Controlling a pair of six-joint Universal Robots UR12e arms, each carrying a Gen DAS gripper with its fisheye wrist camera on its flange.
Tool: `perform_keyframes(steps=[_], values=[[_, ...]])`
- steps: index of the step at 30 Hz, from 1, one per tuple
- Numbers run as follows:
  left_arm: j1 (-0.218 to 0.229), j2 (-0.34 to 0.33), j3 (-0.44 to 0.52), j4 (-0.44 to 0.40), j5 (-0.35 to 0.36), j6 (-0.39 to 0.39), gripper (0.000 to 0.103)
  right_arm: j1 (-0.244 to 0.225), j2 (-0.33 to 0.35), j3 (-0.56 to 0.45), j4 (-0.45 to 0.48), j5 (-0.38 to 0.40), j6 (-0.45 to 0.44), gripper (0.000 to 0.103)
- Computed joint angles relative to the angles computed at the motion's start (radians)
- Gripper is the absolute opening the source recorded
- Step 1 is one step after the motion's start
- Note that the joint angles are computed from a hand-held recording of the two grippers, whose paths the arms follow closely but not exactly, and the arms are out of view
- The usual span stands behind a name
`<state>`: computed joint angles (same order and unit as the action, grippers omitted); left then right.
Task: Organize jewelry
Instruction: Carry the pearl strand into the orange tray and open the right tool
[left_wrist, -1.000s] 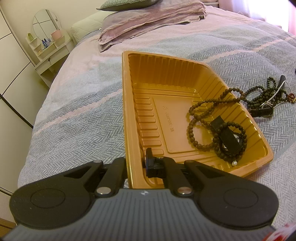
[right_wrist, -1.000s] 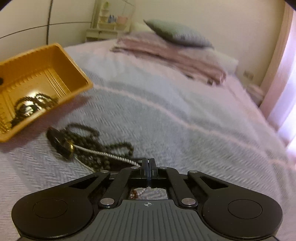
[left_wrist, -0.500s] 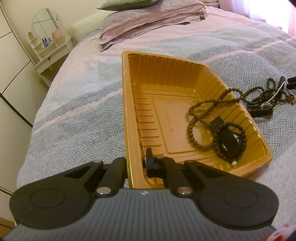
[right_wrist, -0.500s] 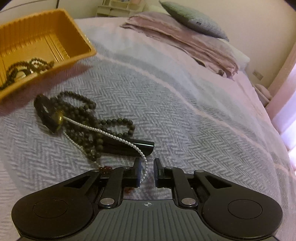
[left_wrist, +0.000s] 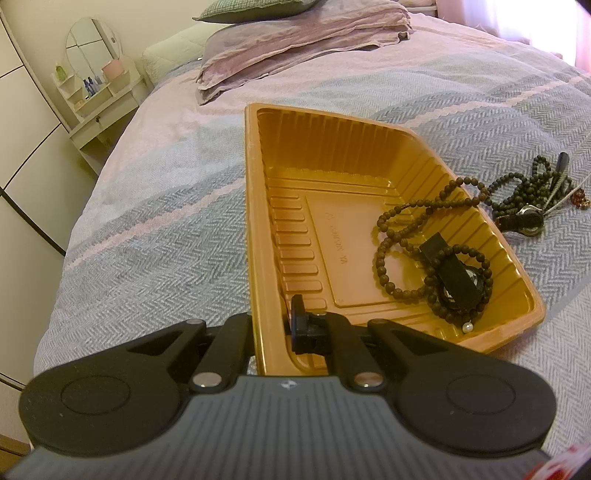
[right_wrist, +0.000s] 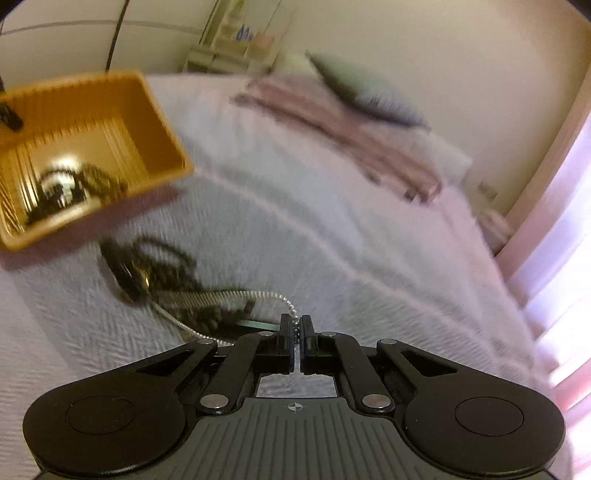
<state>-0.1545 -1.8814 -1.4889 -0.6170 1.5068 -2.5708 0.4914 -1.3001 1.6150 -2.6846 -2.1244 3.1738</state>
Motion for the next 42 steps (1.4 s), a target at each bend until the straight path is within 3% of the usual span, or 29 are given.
perform_keyframes(steps=[7, 13, 20, 26, 32, 36, 42], values=[[0.0, -0.001, 0.001, 0.003, -0.002, 0.001, 0.003, 0.042, -0.02, -0.032, -0.09, -0.084, -0.095, 0.003], [0.0, -0.001, 0.002, 0.005, -0.006, 0.005, 0.003, 0.053, -0.018, -0.085, -0.09, -0.061, -0.166, 0.003], [0.002, 0.0, 0.001, 0.004, -0.01, 0.011, 0.003, 0.047, 0.027, -0.185, -0.109, 0.088, -0.239, 0.003], [0.005, -0.002, 0.0, 0.004, -0.016, 0.006, 0.003, 0.043, 0.116, -0.32, -0.122, 0.267, -0.282, 0.003], [0.01, -0.002, -0.002, 0.004, -0.029, 0.001, 0.003, 0.043, 0.225, -0.466, -0.06, 0.389, -0.304, 0.003], [0.012, -0.002, -0.003, 0.006, -0.035, -0.001, 0.003, 0.033, 0.298, -0.555, 0.006, 0.446, -0.269, 0.003], [0.016, -0.001, -0.003, 0.002, -0.045, -0.004, 0.003, 0.019, 0.349, -0.605, 0.061, 0.425, -0.224, 0.003]])
